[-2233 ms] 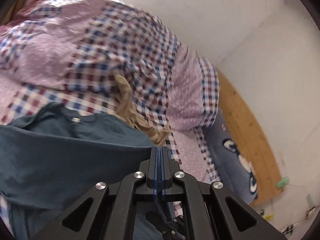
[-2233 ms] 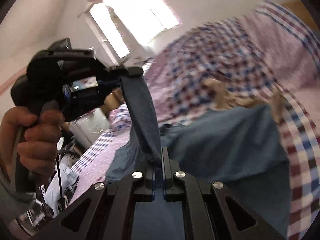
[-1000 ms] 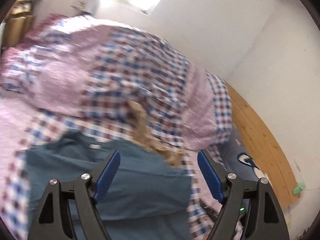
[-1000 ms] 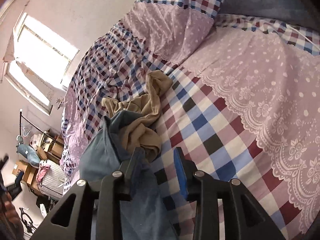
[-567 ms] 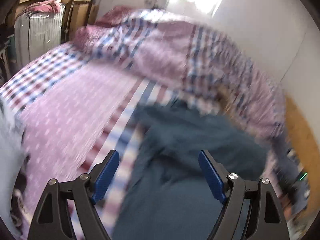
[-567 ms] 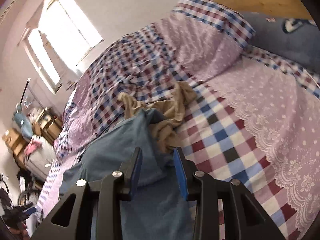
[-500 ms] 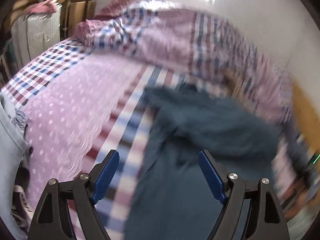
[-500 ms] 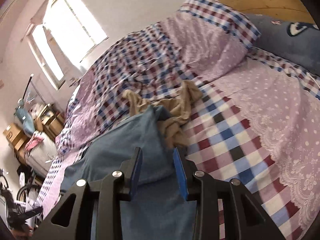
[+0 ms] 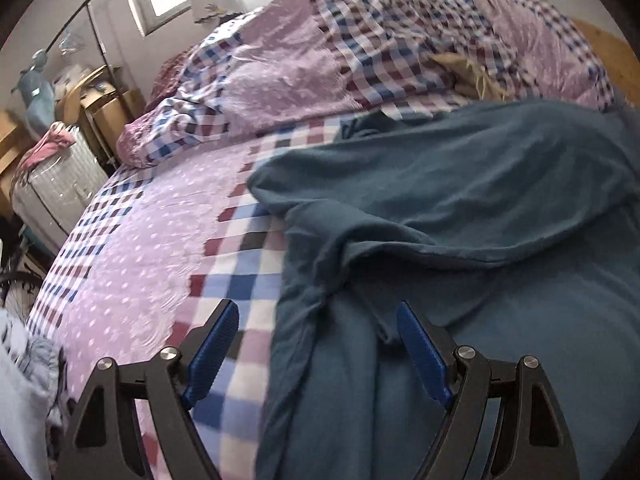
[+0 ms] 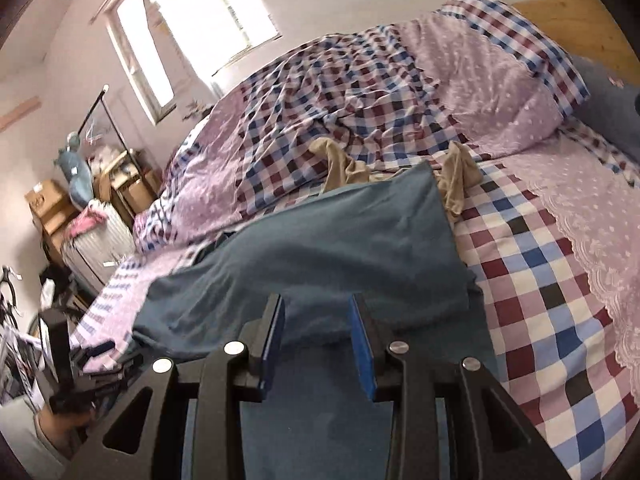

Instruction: Fold clothes

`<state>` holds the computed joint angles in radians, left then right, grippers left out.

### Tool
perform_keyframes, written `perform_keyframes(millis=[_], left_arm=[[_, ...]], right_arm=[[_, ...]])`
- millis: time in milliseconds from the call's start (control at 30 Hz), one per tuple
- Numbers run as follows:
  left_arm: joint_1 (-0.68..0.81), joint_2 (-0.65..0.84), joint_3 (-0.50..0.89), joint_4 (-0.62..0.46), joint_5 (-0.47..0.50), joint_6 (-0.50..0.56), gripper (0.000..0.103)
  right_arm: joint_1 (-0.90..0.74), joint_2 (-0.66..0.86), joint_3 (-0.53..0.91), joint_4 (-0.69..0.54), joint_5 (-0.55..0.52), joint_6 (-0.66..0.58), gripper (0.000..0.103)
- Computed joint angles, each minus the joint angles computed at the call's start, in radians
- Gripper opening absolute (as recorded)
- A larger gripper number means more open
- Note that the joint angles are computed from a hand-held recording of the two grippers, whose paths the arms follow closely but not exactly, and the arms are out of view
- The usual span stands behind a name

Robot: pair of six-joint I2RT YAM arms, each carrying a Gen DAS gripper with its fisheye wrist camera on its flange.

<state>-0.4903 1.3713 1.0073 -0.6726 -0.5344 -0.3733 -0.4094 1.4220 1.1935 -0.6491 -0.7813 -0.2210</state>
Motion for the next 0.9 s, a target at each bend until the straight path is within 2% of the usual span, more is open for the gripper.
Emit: perform_keyframes(millis=[100,233,333,367,400,500,600,767,867,900], left_arm=[[0.027,0.031,0.019,0.021,0.009,-0.001,0.075],[0.061,0.086,0.056,0.012,0.01,0.002,0.049],[0.077,0.125,0.07,-0.003,0.026,0.011,0.042],[0.083,0.119,0.058,0.005,0.036,0.011,0.035],[0.089,0.105,0.045,0.015,0.039,0.009,0.019],[0.107,0.052,0.004,0.04,0.021,-0.004,0.011],[0.135,-0.01,-0.038,0.06,0.015,-0.028,0.01],[0.166,0.013,-0.05,0.033,0.1,-0.026,0.011],[0.165,-0.02,-0.058,0.003,0.124,-0.051,0.036],[0.155,-0.041,-0.072,-0.006,0.114,-0.062,0.05]], right_arm=[[0.004,0.005,-0.005,-0.004,0.003,-0.009,0.035],[0.007,0.013,-0.007,-0.003,0.004,0.002,0.035],[0.01,0.007,-0.015,0.002,0.009,-0.002,0.035],[0.011,0.007,-0.013,0.0,0.008,-0.002,0.035],[0.011,0.007,-0.012,-0.001,0.008,-0.002,0.035],[0.006,0.011,-0.011,-0.001,0.002,0.002,0.035],[0.005,0.014,-0.01,-0.004,0.005,-0.002,0.035],[0.005,0.018,-0.008,-0.01,0.015,-0.009,0.036],[0.003,0.018,-0.006,-0.016,0.015,-0.011,0.036],[0.003,0.017,-0.004,-0.019,0.015,-0.013,0.036]])
